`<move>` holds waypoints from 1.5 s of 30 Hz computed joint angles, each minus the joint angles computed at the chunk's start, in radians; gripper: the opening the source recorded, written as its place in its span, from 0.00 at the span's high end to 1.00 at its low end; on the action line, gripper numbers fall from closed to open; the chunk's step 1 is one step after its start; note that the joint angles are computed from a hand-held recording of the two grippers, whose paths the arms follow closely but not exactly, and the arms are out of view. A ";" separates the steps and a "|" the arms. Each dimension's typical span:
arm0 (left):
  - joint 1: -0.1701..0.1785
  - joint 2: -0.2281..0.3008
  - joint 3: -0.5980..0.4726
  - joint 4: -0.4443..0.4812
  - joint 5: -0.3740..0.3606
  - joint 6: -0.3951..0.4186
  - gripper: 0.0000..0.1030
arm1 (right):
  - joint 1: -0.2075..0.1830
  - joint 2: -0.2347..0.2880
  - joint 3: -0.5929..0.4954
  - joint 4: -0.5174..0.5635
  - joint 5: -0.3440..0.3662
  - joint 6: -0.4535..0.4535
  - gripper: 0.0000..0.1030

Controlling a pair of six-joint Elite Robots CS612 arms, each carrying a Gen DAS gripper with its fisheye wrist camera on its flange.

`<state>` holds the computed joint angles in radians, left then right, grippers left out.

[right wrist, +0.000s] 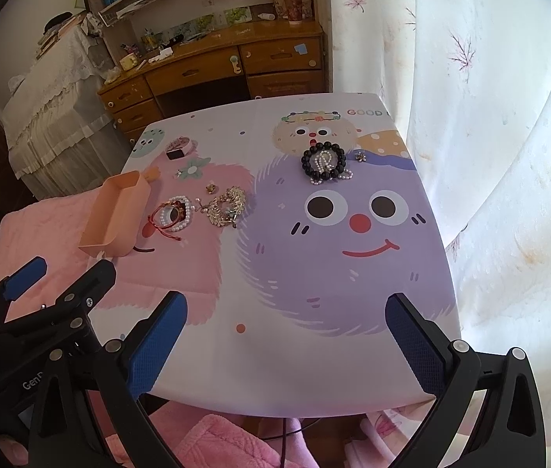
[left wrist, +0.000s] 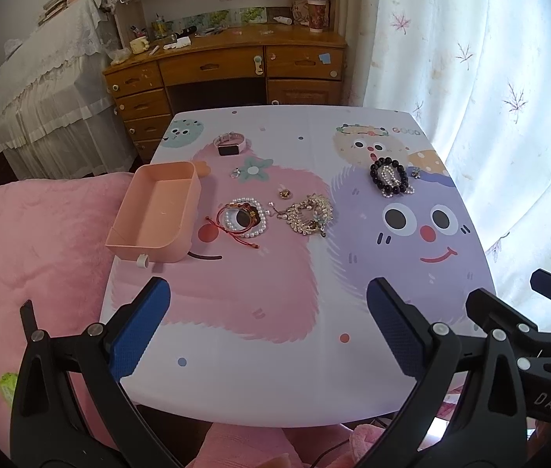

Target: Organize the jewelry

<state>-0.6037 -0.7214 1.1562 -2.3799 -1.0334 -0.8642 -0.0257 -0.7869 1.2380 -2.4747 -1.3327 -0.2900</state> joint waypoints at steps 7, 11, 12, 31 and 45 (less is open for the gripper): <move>-0.001 0.005 -0.011 0.012 0.011 0.003 0.03 | 0.002 0.002 -0.004 0.000 -0.002 0.002 0.00; 0.001 0.001 -0.008 0.017 0.016 0.006 0.03 | 0.003 0.002 -0.003 -0.003 -0.002 0.002 0.00; 0.001 0.003 -0.012 0.023 0.018 0.006 0.03 | 0.003 0.002 -0.004 -0.002 -0.001 0.002 0.00; 0.006 -0.017 0.028 -0.020 0.039 -0.006 0.03 | 0.013 -0.004 0.012 -0.066 -0.019 0.002 0.00; 0.002 -0.026 0.052 -0.049 0.023 -0.028 0.03 | 0.012 -0.018 0.044 -0.095 -0.038 -0.004 0.00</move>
